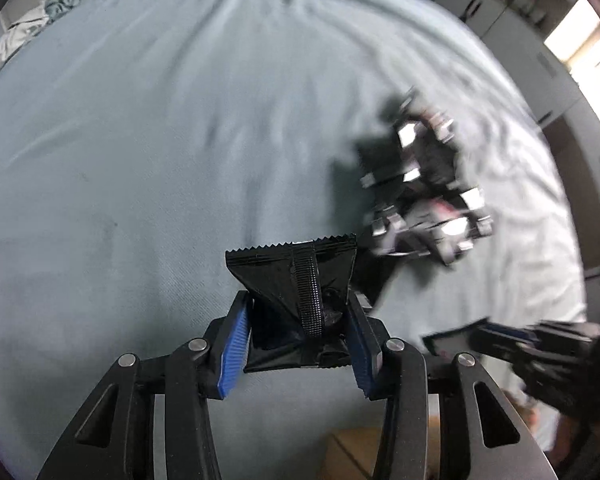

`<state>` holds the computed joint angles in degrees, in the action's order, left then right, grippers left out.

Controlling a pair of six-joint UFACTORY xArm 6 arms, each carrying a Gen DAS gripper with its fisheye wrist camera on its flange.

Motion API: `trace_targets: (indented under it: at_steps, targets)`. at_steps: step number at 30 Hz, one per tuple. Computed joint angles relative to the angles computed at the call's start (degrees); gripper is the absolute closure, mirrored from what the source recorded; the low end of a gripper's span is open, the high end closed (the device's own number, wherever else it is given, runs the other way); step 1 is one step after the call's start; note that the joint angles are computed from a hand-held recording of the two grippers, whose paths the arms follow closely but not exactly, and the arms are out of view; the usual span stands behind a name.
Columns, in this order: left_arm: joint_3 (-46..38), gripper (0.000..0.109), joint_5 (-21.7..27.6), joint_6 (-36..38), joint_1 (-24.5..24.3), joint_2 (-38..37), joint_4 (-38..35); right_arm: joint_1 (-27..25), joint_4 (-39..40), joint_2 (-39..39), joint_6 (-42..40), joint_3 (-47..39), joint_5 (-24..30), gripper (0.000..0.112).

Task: Organize snacks
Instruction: 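Open the left tool over the box while the right tool lowers its white packet in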

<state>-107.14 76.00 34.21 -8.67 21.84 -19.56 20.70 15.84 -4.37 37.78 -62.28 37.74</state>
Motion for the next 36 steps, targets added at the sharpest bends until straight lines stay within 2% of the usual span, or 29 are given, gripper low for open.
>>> trace_targets:
  at_steps: [2, 4, 8, 10, 11, 12, 13, 15, 18, 22, 25, 28, 32, 34, 36]
  targets:
    - [0.92, 0.065, 2.79, 3.53, 1.46, -2.85, -4.32, 0.22, -0.33, -3.18, 4.65, 4.03, -3.45, 0.104]
    - [5.97, 0.065, 4.56, 9.88, 3.29, -8.29, -8.22, 0.4, -2.94, -6.63, 9.13, 7.84, -7.25, 0.104]
    - [14.76, 0.064, 9.25, 22.49, 5.8, -17.27, -13.37, 1.0, -17.55, -13.23, 24.28, 12.97, -9.63, 0.104]
    - [16.37, 0.058, 13.71, 26.68, 6.76, -18.63, -14.16, 2.66, -25.71, -15.67, 33.57, 13.74, -8.58, 0.104]
    - [17.65, 0.044, 14.01, 27.33, 6.77, -19.81, -14.0, 3.27, -29.75, -18.01, 38.46, 15.39, -8.55, 0.104]
    - [18.78, 0.03, 13.12, 27.62, 6.59, -20.72, -13.65, 4.17, -33.33, -19.79, 43.15, 16.52, -8.35, 0.104]
    - [20.73, 0.025, 10.82, 27.86, 6.61, -22.28, -13.03, 4.64, -35.99, -20.51, 46.59, 16.98, -8.64, 0.104]
    - [23.15, 0.025, 5.77, 26.32, 5.63, -23.81, -11.51, 6.6, -42.73, -23.55, 55.22, 18.14, -8.29, 0.104]
    - [21.99, 0.025, 1.57, 19.44, 5.17, -21.82, -9.31, 9.43, -52.33, -29.65, 65.89, 21.52, -8.23, 0.104]
    - [21.35, 0.025, -5.34, 7.56, 3.89, -18.07, -1.09, 17.14, -63.81, -36.34, 76.81, 24.12, -3.03, 0.104]
    - [19.95, 0.025, -4.04, 5.92, 4.23, -16.46, 0.36, 21.89, -69.33, -38.61, 80.26, 24.93, -1.97, 0.104]
    - [21.89, 0.025, -6.34, 6.79, 3.42, -17.65, 1.57, 24.9, -70.45, -37.81, 78.85, 24.17, -2.05, 0.104]
    - [25.17, 0.025, -9.36, 8.89, 2.25, -19.99, 2.75, 25.29, -65.06, -35.32, 70.07, 22.4, -4.31, 0.104]
    - [26.43, 0.025, -10.75, 9.63, 1.65, -20.81, 3.13, 23.77, -59.89, -33.59, 64.58, 22.11, -7.71, 0.103]
    - [27.11, 0.025, -11.53, 10.11, 1.5, -21.41, 3.59, 22.88, -55.9, -32.07, 61.31, 21.18, -6.69, 0.103]
